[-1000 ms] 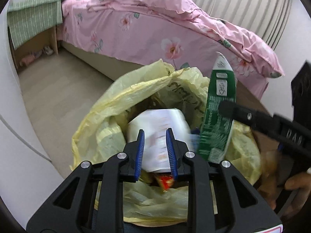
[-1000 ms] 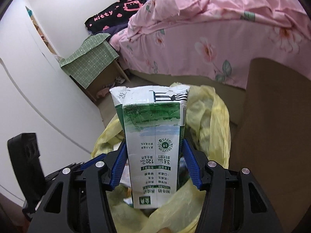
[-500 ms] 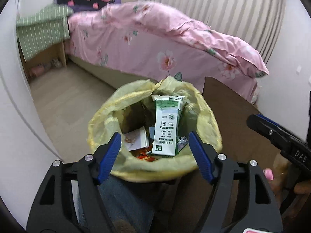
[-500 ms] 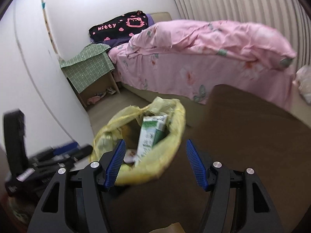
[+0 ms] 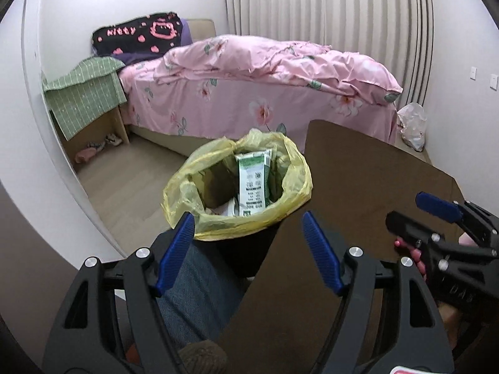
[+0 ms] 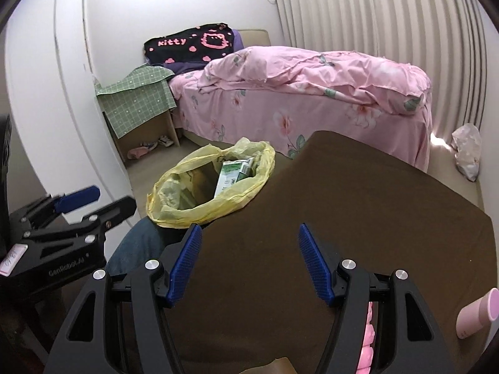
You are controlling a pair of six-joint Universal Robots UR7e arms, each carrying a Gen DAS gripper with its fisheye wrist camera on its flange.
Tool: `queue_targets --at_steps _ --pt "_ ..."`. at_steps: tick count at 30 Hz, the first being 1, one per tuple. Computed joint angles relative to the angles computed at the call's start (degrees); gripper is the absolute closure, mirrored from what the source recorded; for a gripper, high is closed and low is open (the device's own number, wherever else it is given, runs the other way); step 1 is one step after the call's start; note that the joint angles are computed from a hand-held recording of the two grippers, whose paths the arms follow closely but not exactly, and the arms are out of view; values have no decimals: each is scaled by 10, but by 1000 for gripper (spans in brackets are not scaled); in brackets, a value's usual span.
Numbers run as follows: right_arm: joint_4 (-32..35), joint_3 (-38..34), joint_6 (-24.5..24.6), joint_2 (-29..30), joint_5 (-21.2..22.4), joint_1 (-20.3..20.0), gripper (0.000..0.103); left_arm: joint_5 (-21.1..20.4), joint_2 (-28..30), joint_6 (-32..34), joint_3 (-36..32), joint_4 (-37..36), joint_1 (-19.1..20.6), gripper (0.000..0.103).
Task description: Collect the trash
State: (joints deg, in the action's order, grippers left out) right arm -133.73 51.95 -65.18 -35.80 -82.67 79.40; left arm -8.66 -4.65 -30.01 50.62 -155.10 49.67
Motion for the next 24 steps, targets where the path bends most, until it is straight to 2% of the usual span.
queue_targets --at_steps 3,8,24 --pt "-11 9 -6 -5 7 0 42 12 -5 -39 6 37 -4 35" --pt "-2 4 1 -5 13 0 42 3 -28 -131 31 125 -5 35" --pt "-13 18 -12 -7 1 2 42 8 -34 -153 42 134 -5 35"
